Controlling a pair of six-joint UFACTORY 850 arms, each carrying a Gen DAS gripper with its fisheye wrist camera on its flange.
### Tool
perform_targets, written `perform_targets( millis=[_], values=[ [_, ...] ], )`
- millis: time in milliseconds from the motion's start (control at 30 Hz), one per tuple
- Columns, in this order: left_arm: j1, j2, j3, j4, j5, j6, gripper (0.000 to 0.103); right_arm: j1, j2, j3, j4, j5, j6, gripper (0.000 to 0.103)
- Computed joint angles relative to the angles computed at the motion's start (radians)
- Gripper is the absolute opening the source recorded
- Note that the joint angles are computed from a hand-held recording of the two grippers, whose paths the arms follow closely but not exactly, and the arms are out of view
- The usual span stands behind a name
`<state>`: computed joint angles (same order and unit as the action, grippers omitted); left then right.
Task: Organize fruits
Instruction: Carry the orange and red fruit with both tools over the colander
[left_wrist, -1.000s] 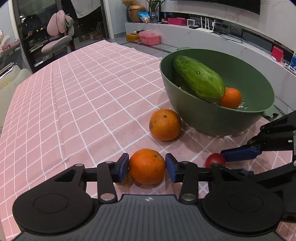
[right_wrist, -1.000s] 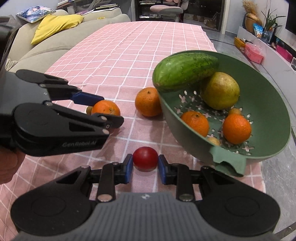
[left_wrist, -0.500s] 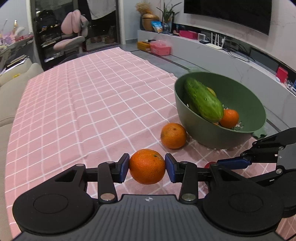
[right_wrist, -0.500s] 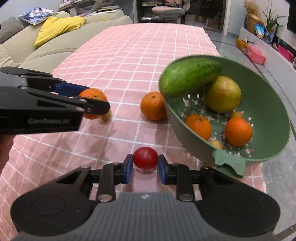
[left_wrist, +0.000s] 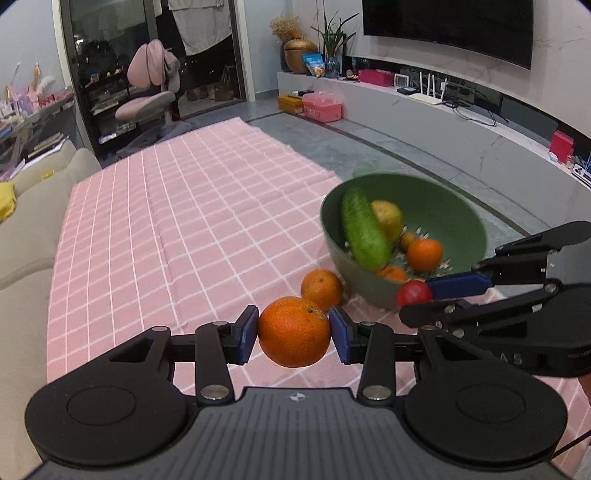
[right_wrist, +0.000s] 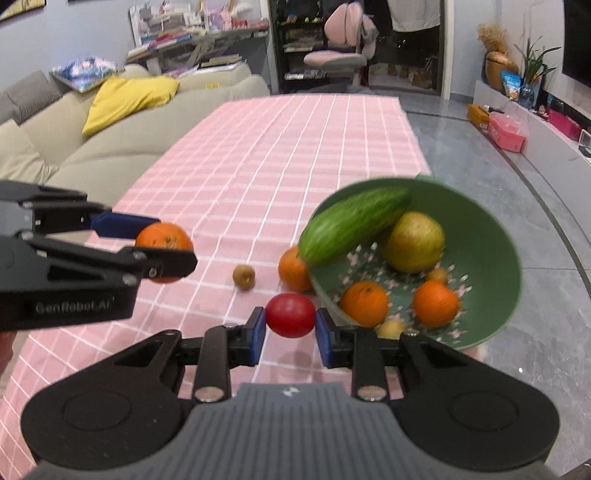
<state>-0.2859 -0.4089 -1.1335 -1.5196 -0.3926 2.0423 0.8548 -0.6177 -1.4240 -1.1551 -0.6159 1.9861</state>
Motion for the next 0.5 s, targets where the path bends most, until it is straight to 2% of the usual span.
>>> perform_targets(
  millis=[233,500],
  values=[
    [-0.046,0.045,0.008,-0.031,0.014,0.017,0.047,0.006,0.107,0.097,-0.115,-0.063,0.151,0.025],
    [-0.117,0.035,-0.008,-0.044,0.034,0.030,0.047,-0.027,0.192,0.190,-0.152,-0.105,0.251,0.025]
  ],
)
